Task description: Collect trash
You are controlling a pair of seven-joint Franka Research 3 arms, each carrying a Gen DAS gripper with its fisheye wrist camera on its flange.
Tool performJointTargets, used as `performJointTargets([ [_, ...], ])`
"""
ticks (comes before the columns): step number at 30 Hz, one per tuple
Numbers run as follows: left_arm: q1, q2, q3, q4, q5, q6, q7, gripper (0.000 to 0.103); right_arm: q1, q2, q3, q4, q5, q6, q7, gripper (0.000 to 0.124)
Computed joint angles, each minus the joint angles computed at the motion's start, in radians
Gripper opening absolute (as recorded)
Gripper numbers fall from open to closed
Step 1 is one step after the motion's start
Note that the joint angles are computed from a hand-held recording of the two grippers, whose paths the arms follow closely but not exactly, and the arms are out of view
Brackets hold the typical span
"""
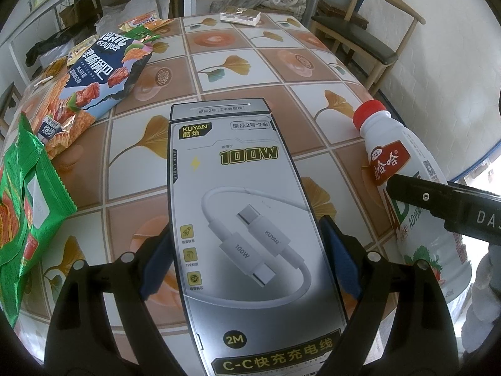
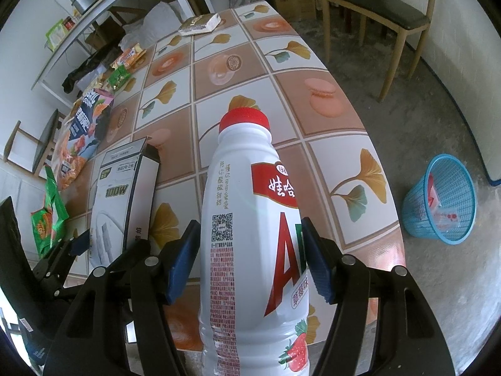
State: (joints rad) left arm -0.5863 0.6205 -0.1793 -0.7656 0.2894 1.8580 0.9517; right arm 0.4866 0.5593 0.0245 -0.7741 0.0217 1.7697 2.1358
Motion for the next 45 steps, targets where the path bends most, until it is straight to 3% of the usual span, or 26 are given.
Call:
performJointTargets([
  [19,0.002,-0.009,-0.001,-0.013,0.004,0.015,0.001,0.083,-0.005,0.011,-0.003,0.021,0.0,-0.002,0.004,0.062],
  [45,0.014,-0.073,-0.013,-0.114,0.021,0.098,-0.016,0.082,-0.014,-0.115,0.008,-0.19,-0.005,0.129,0.052,0.062],
])
